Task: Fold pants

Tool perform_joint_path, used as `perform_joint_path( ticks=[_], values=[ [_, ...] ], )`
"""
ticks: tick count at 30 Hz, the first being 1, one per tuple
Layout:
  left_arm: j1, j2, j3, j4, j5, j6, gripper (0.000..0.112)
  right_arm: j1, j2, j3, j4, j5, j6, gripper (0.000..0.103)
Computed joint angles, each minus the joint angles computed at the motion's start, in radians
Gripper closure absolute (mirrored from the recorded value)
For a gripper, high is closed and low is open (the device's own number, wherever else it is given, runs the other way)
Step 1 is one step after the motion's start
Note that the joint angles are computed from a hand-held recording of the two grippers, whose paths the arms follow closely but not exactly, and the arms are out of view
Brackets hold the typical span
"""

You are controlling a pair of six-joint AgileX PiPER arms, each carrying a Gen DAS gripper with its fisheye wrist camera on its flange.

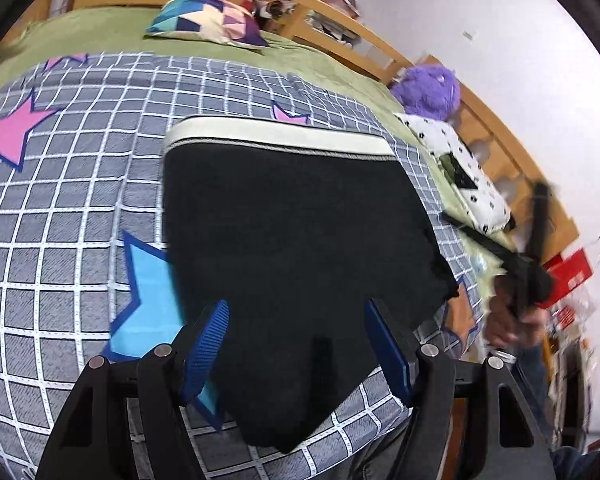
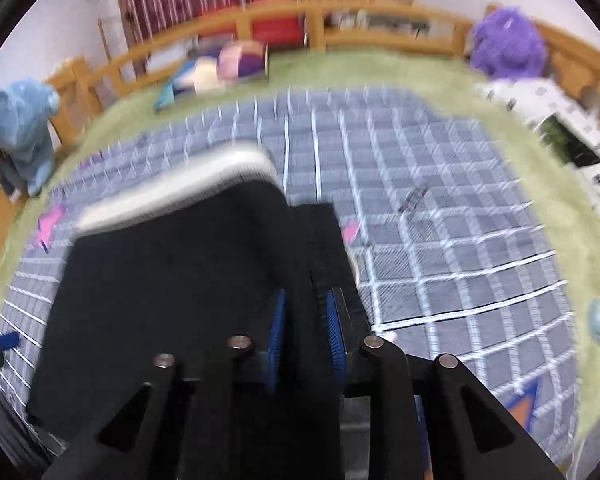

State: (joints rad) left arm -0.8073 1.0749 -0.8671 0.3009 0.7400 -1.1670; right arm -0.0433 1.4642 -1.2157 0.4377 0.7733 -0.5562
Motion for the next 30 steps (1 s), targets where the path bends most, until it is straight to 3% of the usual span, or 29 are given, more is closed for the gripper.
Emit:
perform_joint_path(
  ticks=[2, 4, 7, 10, 11, 13, 15, 16, 19, 22, 23, 24, 26, 29, 30],
  values=[
    [-0.064, 0.043, -0.006, 0.054, 0.025, -0.073, 0.044, -0.047, -0.127, 0.097, 0.176, 0.007, -0.187, 0.072],
    [-0.098, 0.081, 0.014, 0.052, 0.023, -0.109, 0.044, -0.053, -0.216, 0.19, 0.231, 0.014, -0.301, 0.072],
    [-0.14, 0.137, 0.054, 0.068, 0.008, -0.183, 0.044, 0.021, -0.256, 0.346, 0.115, -0.063, -0.27, 0.071],
    [-0.133, 0.113, 0.038, 0.035, 0.029, -0.137, 0.044, 0.072, -0.178, 0.411, 0.011, -0.135, -0.163, 0.071],
    [-0.122, 0.1, 0.033, 0.017, 0.035, -0.112, 0.044, 0.066, -0.194, 0.411, 0.029, -0.129, -0.185, 0.071],
    [-0.104, 0.053, 0.039, -0.002, 0.042, -0.082, 0.044, -0.001, -0.215, 0.358, 0.14, -0.035, -0.303, 0.072],
    [-0.097, 0.011, 0.048, 0.017, 0.068, -0.098, 0.044, -0.071, -0.221, 0.315, 0.285, 0.003, -0.412, 0.061],
    [-0.094, -0.003, 0.055, 0.022, 0.076, -0.106, 0.044, -0.075, -0.206, 0.283, 0.303, -0.015, -0.406, 0.053],
    [-0.054, -0.044, 0.082, -0.003, 0.08, -0.097, 0.044, -0.028, -0.076, 0.157, 0.205, -0.082, -0.262, 0.052],
    [-0.017, -0.079, 0.113, -0.022, 0.079, -0.086, 0.044, -0.007, 0.115, 0.013, 0.098, -0.007, -0.091, 0.063],
    [0.001, -0.091, 0.121, -0.032, 0.08, -0.076, 0.044, -0.011, 0.142, 0.0, 0.111, 0.001, -0.102, 0.081],
    [0.018, -0.101, 0.126, -0.042, 0.079, -0.063, 0.044, -0.014, 0.129, 0.015, 0.154, -0.005, -0.152, 0.092],
    [0.042, -0.128, 0.141, -0.05, 0.084, -0.048, 0.044, -0.042, 0.103, 0.007, 0.207, 0.019, -0.245, 0.094],
    [0.051, -0.131, 0.13, -0.038, 0.085, -0.046, 0.044, -0.19, 0.067, -0.019, 0.406, 0.154, -0.325, 0.094],
    [0.051, -0.129, 0.128, -0.033, 0.081, -0.048, 0.044, -0.214, 0.078, -0.032, 0.414, 0.155, -0.33, 0.094]
  ],
)
